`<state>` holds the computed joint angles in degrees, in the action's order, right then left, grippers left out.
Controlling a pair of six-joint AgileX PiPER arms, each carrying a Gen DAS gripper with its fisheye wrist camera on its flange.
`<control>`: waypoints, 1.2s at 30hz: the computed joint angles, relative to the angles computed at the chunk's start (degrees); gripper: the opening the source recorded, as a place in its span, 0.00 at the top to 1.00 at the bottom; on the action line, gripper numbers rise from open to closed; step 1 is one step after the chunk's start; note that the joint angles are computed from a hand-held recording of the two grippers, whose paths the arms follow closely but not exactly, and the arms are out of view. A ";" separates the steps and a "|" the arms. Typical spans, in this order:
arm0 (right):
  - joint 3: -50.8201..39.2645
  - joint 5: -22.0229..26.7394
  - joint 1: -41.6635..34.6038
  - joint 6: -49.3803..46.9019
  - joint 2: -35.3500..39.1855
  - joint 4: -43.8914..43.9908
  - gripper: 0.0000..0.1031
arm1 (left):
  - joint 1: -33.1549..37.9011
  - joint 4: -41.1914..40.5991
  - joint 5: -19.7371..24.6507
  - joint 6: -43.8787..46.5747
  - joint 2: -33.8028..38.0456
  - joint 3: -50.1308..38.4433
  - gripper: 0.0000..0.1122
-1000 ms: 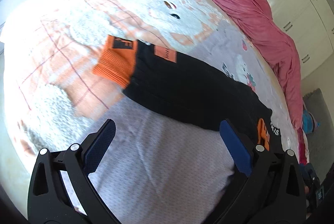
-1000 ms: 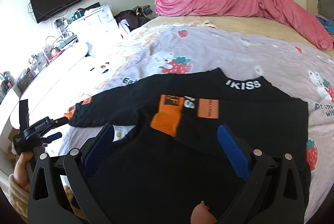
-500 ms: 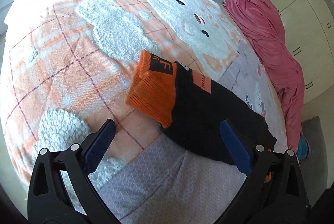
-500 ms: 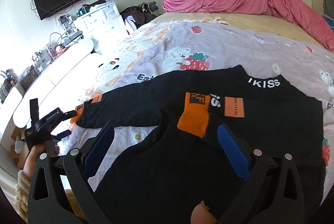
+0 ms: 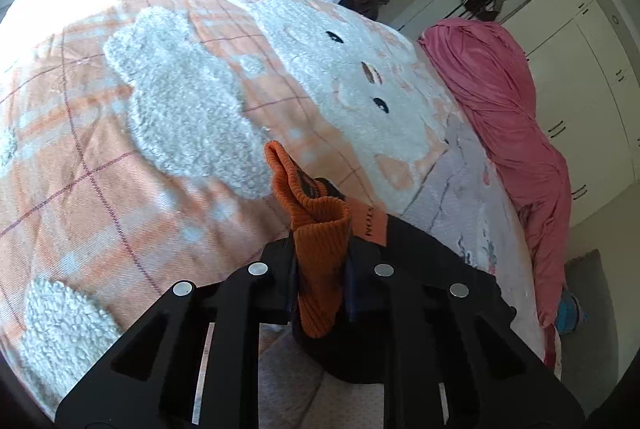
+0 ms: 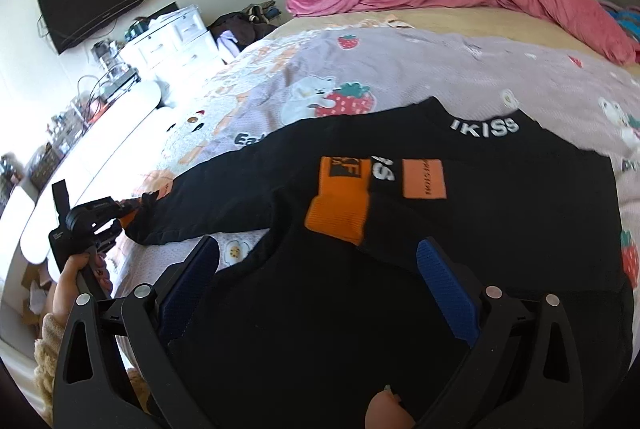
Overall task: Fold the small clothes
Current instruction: 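Carry the cuff with the left gripper across the shirt toward the right gripper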
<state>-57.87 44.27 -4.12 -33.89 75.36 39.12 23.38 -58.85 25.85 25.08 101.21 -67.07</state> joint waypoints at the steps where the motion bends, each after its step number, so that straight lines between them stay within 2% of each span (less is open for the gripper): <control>1: 0.36 0.17 -0.69 -0.47 -0.09 0.69 0.04 | -0.54 -1.70 0.19 1.68 -0.59 -0.18 0.92; 8: 3.75 1.23 -6.93 -1.97 -2.85 3.43 0.04 | -7.14 -9.15 2.29 8.82 -4.46 -4.06 0.92; 12: 4.98 2.76 -11.92 -2.99 -4.57 5.01 0.04 | -12.53 -11.53 4.83 11.20 -3.80 -9.10 0.92; 14: 5.39 3.08 -14.15 -3.20 -5.13 5.43 0.04 | -14.91 -13.33 7.48 12.87 -2.15 -12.03 0.92; 22: 6.35 4.20 -20.78 -2.27 -6.64 5.57 0.04 | -24.22 -12.15 16.21 14.45 3.62 -22.29 0.93; 24: 6.84 4.29 -23.40 -2.65 -7.41 5.62 0.04 | -26.14 -12.18 16.94 15.52 4.57 -23.13 0.93; 27: 6.81 5.50 -28.47 -4.30 -7.57 6.72 0.04 | -28.43 -12.49 21.15 16.15 8.33 -26.47 0.93; 36: 7.46 7.05 -38.88 -8.77 -6.11 11.00 0.04 | -36.23 -6.30 24.12 14.58 14.55 -30.72 0.93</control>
